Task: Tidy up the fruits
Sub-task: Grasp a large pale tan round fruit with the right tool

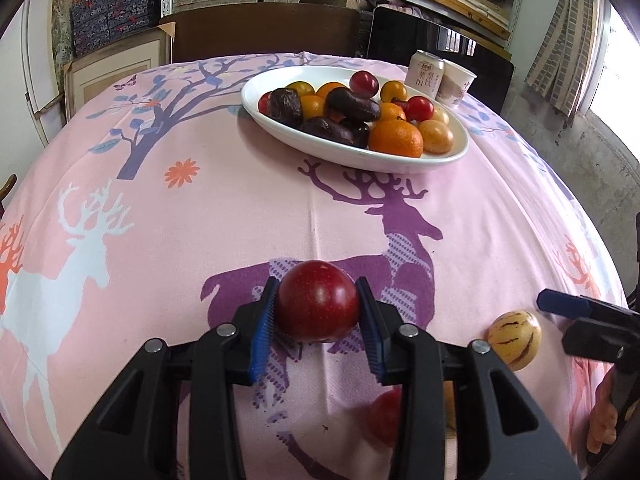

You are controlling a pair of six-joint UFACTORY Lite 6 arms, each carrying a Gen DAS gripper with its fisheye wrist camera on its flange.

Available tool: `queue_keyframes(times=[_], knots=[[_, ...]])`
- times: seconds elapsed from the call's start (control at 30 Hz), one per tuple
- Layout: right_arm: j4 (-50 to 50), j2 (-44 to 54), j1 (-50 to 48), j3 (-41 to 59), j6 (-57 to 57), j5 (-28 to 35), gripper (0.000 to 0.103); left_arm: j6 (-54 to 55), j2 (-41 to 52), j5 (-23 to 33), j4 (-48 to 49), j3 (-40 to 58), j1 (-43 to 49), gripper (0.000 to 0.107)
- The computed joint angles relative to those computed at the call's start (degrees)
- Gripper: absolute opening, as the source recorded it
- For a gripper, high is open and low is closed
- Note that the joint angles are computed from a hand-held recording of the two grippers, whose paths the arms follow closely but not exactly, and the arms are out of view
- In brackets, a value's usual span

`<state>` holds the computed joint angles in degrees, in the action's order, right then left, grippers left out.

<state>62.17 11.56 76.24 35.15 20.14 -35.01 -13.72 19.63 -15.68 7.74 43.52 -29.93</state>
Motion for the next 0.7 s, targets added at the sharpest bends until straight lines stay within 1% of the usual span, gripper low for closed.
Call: queue_keyframes(times=[0.07,0.13,0.17,0.2,0.23,0.37,0.4,0.47,0.53,0.7], knots=[[-1.4,0.0,0.4,0.0,1.3,0.0,0.085,-0.6,0.1,0.0,0.6,0.1,0.1,0.038],[-1.3,0.4,0.9,0.5,0.8,0.1,0.074,-0.5,0.1,0.1,0.5,0.2,0.1,0.038],[-1.1,0.8,1.0,1.0,-0.1,0.7,0.071,-0.2,0.1,0.2,0.3,0.2,0.1,0.038],[-0.4,1.3,1.2,1.8,-1.4,1.3,0.065,-0.2,0.2,0.1,0.3,0.2,0.1,0.038],[1.2,2.0,1.5,3.0,-3.9,1.9,0.061,-0.2,0.2,0.1,0.3,0.3,0.1,0.038],[10.2,4.6,2.8,7.4,-15.7,3.3,0.059,0.0,0.2,0.0,0.0,0.1,0.1,0.038],[11.5,4.9,2.9,7.8,-17.2,3.3,0.058,0.5,0.2,0.0,-0.4,0.0,0.0,0.038],[12.2,5.2,2.9,8.2,-17.8,3.3,0.053,1.2,0.4,-0.2,-1.1,0.0,-0.1,0.038],[11.8,5.2,2.6,7.8,-17.2,3.4,0.042,1.6,0.5,-0.2,-1.5,0.0,-0.1,0.038],[10.1,4.6,2.6,7.1,-15.5,2.8,0.040,1.5,0.6,-0.3,-1.6,0.1,-0.2,0.038]])
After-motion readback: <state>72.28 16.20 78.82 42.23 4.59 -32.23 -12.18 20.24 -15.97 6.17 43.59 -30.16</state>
